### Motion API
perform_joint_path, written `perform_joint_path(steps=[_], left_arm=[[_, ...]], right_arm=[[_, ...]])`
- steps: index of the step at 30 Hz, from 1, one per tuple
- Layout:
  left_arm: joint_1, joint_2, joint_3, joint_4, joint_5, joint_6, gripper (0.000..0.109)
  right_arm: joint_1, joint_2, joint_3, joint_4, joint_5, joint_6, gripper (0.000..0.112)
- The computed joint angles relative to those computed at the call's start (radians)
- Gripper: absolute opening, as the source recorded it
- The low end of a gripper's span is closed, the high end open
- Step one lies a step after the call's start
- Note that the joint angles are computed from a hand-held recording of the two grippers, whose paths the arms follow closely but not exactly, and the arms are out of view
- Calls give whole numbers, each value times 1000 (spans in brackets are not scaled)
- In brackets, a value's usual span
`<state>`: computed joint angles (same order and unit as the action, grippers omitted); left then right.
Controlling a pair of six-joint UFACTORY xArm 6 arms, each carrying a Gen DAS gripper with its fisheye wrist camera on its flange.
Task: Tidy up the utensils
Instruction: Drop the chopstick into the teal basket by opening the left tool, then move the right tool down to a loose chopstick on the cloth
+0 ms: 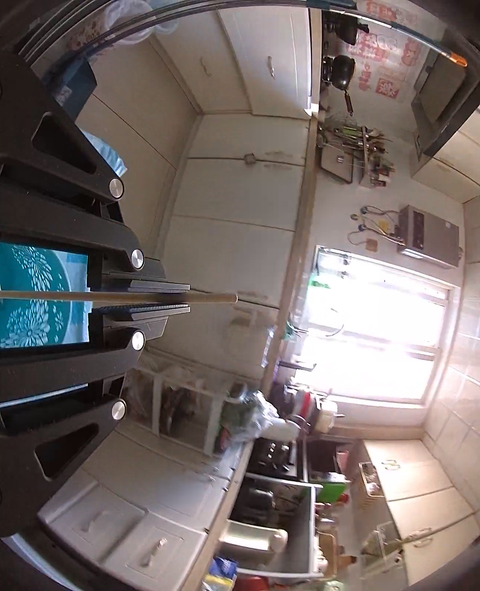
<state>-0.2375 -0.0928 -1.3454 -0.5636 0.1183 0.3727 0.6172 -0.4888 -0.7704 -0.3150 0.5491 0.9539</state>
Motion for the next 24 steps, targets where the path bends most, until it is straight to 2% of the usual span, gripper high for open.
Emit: perform_joint_path(steps=[3,6,12,13,15,16,17,19,22,24], left_arm=[[5,22,28,103,-11,-84,5],[11,18,64,156,-4,-107,5],[34,-53,147,82,80,30,8],[45,-74,170,77,88,35,13],[78,-128,228,52,84,45,35],[103,-166,276,71,60,10,59],[123,-191,314,95,31,-29,74],[172,-236,384,102,-1,-67,84],[261,-259,460,112,79,-105,91],[300,-237,477,153,146,-147,91]], right_arm=[[-4,-1,5,13,-11,-6,11],[-7,-8,12,22,-17,-11,11],[-5,-8,10,16,-13,-7,11],[-4,-7,9,16,-12,-7,12],[-5,-8,13,29,-25,-20,18],[-4,-7,14,32,-30,-24,20],[-2,-7,14,34,-33,-29,22],[2,-5,11,30,-30,-33,25],[9,-1,3,17,-22,-18,29],[16,6,-12,-5,4,-6,29]])
